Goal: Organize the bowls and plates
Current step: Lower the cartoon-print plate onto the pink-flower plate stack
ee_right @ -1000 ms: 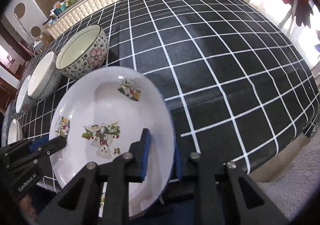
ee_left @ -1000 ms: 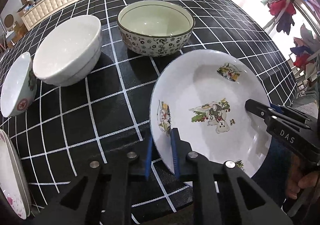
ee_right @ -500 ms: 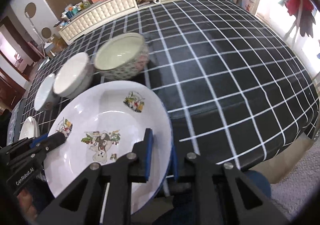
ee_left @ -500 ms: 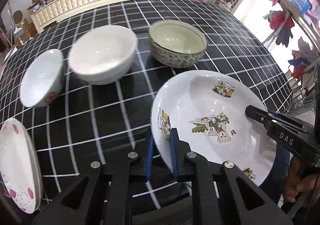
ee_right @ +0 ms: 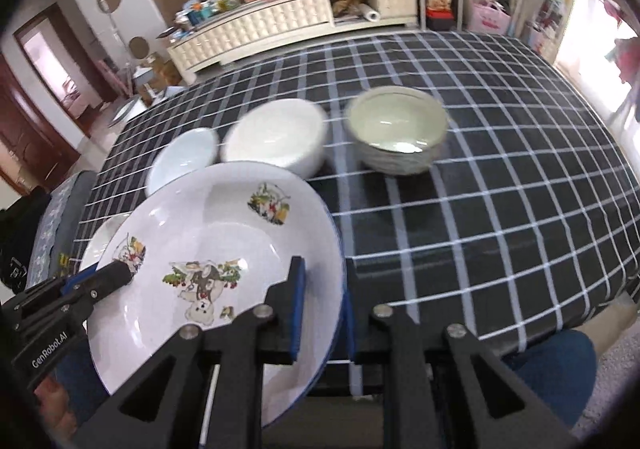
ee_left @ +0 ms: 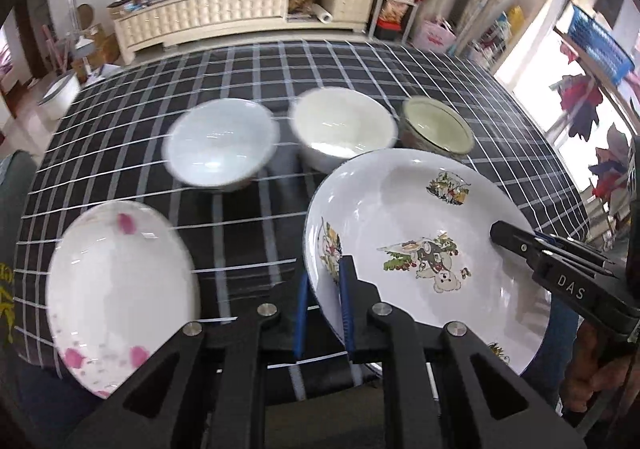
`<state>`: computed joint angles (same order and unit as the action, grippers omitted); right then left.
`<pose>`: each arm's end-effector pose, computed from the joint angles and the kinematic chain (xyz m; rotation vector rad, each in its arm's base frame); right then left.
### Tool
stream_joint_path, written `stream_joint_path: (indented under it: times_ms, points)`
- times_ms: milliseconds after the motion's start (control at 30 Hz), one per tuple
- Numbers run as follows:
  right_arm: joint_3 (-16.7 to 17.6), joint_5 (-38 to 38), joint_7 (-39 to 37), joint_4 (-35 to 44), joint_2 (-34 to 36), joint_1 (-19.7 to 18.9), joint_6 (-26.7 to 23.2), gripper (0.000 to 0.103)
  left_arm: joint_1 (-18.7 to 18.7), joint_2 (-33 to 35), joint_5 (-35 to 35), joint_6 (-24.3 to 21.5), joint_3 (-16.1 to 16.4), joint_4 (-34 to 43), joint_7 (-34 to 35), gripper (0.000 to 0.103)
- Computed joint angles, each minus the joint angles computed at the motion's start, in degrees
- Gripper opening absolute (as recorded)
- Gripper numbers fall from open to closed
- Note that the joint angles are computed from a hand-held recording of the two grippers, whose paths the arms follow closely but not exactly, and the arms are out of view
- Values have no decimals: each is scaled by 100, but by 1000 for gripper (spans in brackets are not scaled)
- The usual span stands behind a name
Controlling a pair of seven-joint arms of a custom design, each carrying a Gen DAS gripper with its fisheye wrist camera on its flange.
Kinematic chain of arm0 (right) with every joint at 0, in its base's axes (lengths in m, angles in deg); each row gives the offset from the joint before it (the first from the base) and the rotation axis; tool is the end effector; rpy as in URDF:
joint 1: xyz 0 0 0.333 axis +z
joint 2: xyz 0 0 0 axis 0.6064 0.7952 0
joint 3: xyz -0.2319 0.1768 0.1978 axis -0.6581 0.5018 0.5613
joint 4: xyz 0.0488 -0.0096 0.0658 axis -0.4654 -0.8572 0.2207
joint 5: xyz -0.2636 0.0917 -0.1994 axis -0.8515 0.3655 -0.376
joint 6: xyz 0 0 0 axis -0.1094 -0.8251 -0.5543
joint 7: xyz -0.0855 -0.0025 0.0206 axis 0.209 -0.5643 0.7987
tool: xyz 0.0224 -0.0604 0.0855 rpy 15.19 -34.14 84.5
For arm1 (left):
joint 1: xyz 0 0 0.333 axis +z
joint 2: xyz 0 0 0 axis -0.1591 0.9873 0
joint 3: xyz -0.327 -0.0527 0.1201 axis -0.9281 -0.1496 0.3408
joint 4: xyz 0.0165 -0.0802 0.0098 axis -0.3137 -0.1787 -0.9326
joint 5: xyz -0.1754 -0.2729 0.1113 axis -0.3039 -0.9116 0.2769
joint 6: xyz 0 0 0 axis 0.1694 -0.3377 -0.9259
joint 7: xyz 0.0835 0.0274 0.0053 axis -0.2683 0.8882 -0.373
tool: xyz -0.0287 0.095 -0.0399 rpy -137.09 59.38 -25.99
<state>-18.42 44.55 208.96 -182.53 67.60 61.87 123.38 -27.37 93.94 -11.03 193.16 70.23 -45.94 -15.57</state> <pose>0.5305 0.2192 0.4362 -1.7742 1.8803 -0.3248 0.5678 -0.3297 0.4340 -1.8153 2.1608 -0.7326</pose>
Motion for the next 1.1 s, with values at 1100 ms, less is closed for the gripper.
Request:
stream_joint_path:
  times_ms: [1100]
  points:
    - [134, 232, -449, 2265, 1631, 1224, -1072, 21, 1415, -1754, -354, 913, 406, -2846, -152, 12]
